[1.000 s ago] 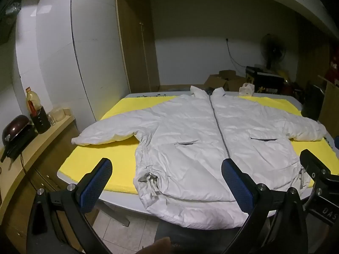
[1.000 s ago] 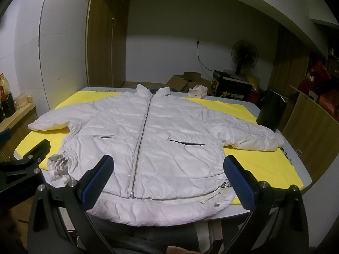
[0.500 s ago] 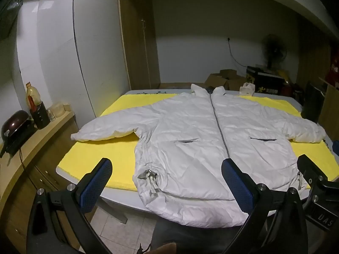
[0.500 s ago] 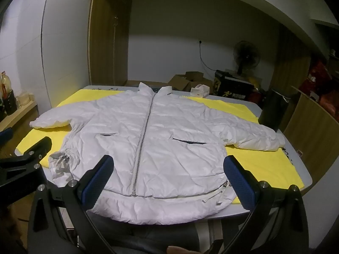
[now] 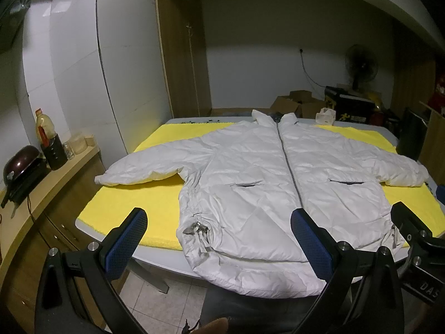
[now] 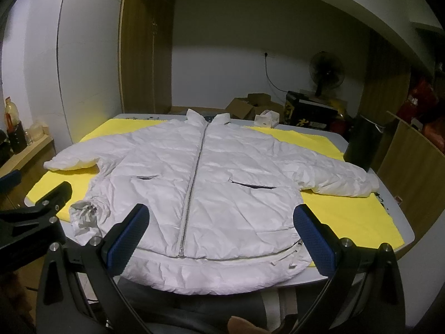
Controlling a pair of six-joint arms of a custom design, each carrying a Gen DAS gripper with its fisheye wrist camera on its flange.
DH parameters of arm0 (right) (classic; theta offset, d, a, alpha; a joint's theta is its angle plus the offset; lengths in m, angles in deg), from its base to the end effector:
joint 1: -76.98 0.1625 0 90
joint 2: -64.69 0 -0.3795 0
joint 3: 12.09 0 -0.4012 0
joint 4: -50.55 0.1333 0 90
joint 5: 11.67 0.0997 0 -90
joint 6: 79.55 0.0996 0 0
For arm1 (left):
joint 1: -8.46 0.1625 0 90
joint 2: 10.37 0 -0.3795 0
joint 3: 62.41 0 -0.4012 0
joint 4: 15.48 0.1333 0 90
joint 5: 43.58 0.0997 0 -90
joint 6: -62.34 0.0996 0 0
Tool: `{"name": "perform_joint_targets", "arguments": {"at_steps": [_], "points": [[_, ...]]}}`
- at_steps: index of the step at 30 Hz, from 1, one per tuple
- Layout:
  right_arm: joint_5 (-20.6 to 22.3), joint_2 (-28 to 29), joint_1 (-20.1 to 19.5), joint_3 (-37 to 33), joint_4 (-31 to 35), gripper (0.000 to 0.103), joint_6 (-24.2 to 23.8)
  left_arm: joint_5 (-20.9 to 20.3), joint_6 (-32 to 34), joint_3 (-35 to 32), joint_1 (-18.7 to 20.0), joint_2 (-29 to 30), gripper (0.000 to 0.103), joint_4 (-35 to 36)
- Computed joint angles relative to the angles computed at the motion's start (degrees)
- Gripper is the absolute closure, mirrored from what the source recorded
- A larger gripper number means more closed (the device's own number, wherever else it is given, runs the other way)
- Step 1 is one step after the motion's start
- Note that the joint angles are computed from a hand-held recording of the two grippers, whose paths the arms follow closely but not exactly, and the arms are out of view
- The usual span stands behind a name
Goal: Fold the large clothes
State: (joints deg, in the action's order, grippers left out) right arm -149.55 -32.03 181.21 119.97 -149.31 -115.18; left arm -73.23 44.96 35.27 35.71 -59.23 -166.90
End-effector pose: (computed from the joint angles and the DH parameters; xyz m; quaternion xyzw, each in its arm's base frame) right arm 0.1495 -0.3478 0.3856 0.0838 -0.7632 0.4838 0.4201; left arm -0.4522 -0.4802 0.1200 0.2805 0.8141 -0.3942 0.3213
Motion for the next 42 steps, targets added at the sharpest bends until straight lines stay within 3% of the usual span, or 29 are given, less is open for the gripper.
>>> {"name": "perform_joint_targets", "arguments": {"at_steps": [11,21,25,42], "points": [[2.9,-1.8,-0.8,0.7,1.9,0.000,0.8,0.2,-1.1,0.0,-0.2,-0.1,0.000,0.8],[1.2,-0.8,-0.5,-0.1,3.2,0.000,1.2,0.1,-1.5,0.1,-0.1,-0.4,0.000,1.3],[2.2,-2.2,-1.2,0.1,5.9,0.000,2.3,-0.1,-1.4,-0.1,0.0,-0.4,0.000,1.5],[2.5,-2.7,-1.0,0.2,6.4,0.000,2.1,-0.1,-1.5,0.0,0.0,-0.4,0.000,1.5]]}}
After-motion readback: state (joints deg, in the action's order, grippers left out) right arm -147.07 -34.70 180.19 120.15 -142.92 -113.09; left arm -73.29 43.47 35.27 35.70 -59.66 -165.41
